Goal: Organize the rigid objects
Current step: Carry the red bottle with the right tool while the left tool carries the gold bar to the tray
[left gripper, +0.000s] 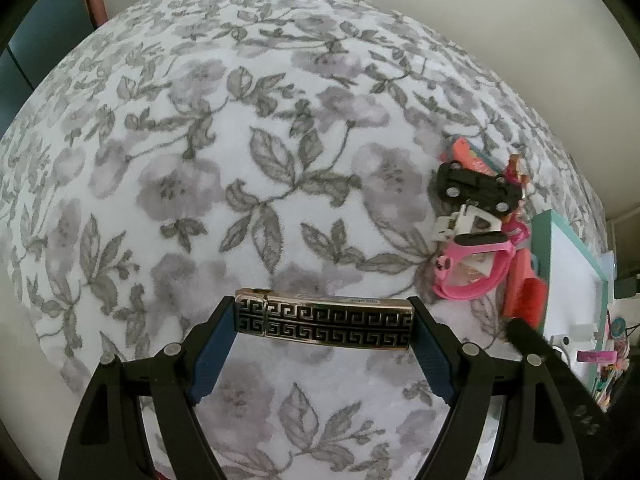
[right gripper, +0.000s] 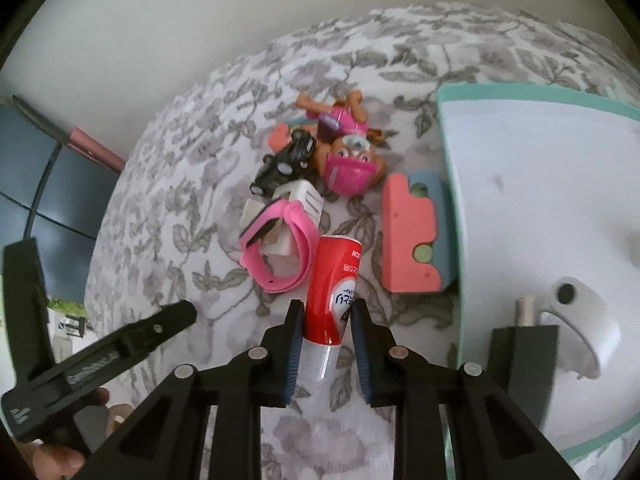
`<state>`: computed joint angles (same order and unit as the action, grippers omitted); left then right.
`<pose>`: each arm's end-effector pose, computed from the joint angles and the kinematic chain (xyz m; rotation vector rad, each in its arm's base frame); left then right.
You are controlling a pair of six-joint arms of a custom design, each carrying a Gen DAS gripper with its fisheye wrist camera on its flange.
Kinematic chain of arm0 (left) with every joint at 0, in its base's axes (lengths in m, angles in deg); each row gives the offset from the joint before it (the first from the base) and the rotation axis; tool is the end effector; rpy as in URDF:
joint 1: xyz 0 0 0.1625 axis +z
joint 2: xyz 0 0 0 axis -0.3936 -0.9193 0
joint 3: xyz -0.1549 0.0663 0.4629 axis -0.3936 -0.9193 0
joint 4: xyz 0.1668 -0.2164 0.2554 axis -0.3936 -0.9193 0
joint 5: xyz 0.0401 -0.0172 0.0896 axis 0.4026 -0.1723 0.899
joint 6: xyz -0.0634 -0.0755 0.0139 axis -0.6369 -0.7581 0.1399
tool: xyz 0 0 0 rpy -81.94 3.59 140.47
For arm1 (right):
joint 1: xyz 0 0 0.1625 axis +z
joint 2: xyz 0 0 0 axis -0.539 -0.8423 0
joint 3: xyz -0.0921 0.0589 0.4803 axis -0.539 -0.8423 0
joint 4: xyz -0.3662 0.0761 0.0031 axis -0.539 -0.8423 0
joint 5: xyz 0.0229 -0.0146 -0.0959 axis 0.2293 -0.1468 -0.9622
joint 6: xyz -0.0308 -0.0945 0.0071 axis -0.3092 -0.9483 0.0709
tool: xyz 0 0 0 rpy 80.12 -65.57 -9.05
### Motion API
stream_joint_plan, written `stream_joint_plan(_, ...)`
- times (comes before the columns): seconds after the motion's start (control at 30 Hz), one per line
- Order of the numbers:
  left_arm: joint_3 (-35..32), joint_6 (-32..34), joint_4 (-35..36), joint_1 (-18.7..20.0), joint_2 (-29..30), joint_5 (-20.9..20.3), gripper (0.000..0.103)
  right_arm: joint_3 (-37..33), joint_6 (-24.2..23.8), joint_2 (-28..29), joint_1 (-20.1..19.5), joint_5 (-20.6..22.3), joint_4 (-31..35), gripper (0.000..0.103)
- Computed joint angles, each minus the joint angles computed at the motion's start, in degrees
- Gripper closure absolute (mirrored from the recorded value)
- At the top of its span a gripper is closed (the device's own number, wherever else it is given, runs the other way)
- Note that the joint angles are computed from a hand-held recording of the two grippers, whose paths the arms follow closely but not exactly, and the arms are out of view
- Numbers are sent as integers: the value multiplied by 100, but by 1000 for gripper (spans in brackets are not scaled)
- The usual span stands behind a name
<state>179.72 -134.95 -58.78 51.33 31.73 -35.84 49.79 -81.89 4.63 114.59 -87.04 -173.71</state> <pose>-0.3404 -0.3991 0.0008 -0.6673 2.2849 -0.6752 0.0451 -0.4843 0.2785 0.5404 -2.8045 0.2160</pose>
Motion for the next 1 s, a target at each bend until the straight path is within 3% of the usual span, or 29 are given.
stream_joint_plan(0.2, -407, 113, 453, -105, 12, 231, 20, 26, -80, -465, -23, 622, -203, 78)
stream_joint_plan(0.3, -720, 336, 682, -123, 75, 336, 20, 23, -107, -603, -19, 689, -412, 78)
stream_joint_plan(0.4, -1097, 721, 737, -109, 200, 429, 20, -16, -125, -670, 0, 565, -613, 78)
stream_joint_plan(0.73, -2557, 2080, 806, 59, 1021, 428, 20, -423, 85, -631, -235, -571, -904, 78)
stream_joint_plan(1.0, -3578, 2846, 706, 243, 1765, 358, 20, -614, 170, -608, -531, -888, -872, 78)
